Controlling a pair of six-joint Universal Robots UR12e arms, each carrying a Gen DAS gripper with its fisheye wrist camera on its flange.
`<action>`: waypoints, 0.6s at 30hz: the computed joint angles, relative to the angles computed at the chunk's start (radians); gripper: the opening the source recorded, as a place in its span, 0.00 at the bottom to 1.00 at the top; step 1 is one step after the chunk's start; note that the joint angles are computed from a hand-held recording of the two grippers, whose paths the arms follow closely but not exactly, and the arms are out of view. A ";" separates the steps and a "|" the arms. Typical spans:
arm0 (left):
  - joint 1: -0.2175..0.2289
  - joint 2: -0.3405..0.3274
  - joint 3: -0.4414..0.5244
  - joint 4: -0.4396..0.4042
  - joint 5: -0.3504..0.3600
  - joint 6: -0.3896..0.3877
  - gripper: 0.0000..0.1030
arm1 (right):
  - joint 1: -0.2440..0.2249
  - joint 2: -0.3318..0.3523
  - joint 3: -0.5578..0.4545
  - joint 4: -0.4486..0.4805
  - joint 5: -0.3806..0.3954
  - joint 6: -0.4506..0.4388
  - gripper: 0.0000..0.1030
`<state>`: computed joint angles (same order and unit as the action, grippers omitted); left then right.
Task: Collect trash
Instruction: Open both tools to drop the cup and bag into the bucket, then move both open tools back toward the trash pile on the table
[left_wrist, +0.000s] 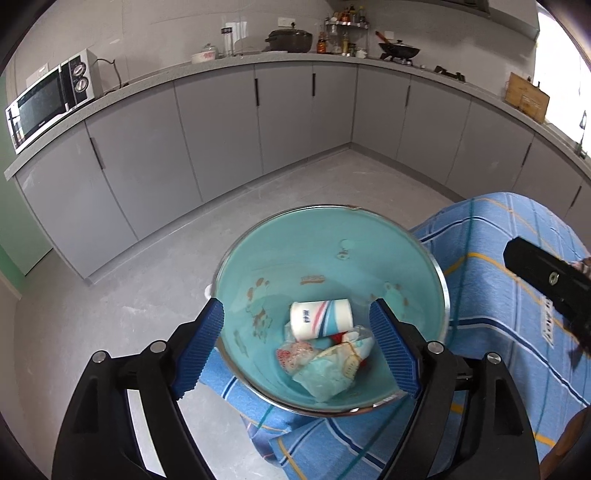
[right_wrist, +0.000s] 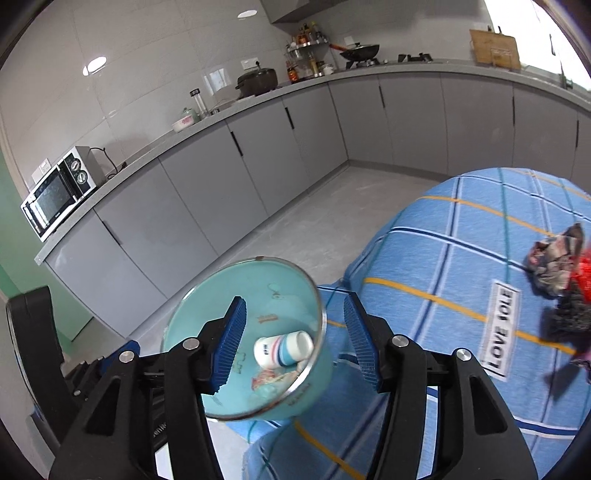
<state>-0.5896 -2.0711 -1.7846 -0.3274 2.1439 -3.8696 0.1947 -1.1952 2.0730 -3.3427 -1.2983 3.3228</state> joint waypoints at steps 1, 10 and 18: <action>-0.003 0.000 0.000 0.008 -0.001 0.008 0.78 | -0.004 -0.006 0.010 -0.009 -0.007 -0.001 0.54; -0.039 -0.020 0.035 0.049 -0.016 0.080 0.78 | -0.050 -0.052 0.077 -0.058 -0.084 0.019 0.54; -0.076 -0.043 0.076 0.064 -0.034 0.148 0.77 | -0.099 -0.091 0.134 -0.075 -0.133 0.031 0.54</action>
